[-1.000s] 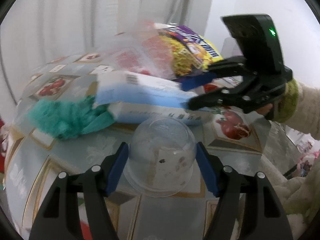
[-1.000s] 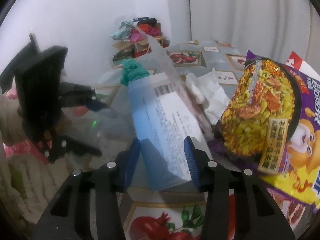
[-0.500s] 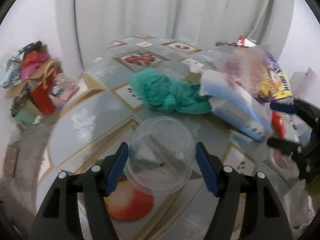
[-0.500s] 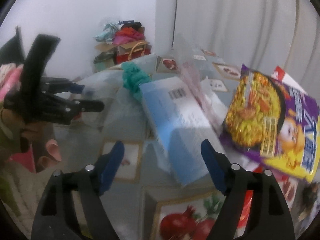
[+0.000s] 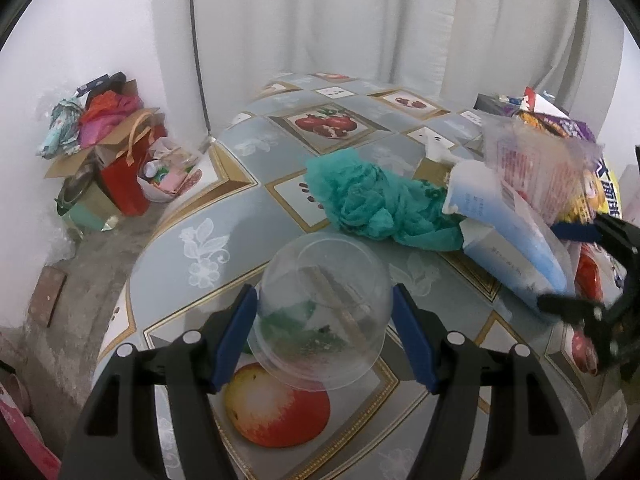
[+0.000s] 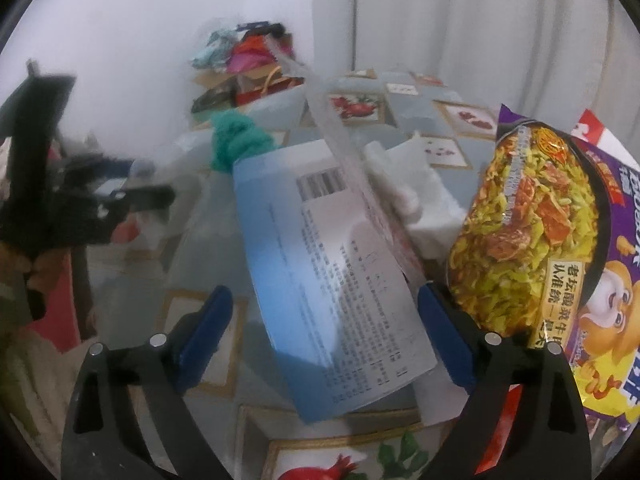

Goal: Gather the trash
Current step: 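Lift the clear cup with the left tool while the right tool lifts the white-blue box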

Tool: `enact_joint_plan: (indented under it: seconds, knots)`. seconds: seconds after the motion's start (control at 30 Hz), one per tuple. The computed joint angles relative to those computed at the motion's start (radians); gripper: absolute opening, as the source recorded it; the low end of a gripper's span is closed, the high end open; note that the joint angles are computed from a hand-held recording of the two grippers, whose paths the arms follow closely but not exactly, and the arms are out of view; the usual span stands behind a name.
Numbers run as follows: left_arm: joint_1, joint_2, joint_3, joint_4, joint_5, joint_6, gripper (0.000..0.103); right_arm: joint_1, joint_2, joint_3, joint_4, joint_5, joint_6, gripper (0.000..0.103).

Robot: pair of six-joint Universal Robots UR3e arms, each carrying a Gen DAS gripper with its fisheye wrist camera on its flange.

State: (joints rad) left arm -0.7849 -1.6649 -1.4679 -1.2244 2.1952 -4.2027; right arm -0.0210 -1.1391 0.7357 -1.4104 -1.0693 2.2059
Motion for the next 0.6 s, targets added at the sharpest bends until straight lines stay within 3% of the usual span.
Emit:
enact_joint_plan:
  seconds: [0.2, 0.33, 0.47, 0.6]
  knots:
    - [-0.011, 0.009, -0.006, -0.012, 0.005, -0.025, 0.067, -0.018, -0.088, 0.004, 0.201, 0.009, -0.089, 0.090]
    - [-0.015, 0.007, -0.002, -0.024, 0.012, -0.034, 0.067, -0.004, -0.150, 0.042, 0.272, -0.014, 0.008, 0.089]
    - [-0.020, 0.011, -0.004, -0.031, 0.015, -0.050, 0.067, 0.022, -0.303, 0.282, 0.065, -0.042, 0.249, 0.089]
    - [-0.023, 0.011, -0.002, -0.038, 0.021, -0.046, 0.067, 0.075, -0.317, 0.378, -0.123, -0.070, 0.444, 0.089]
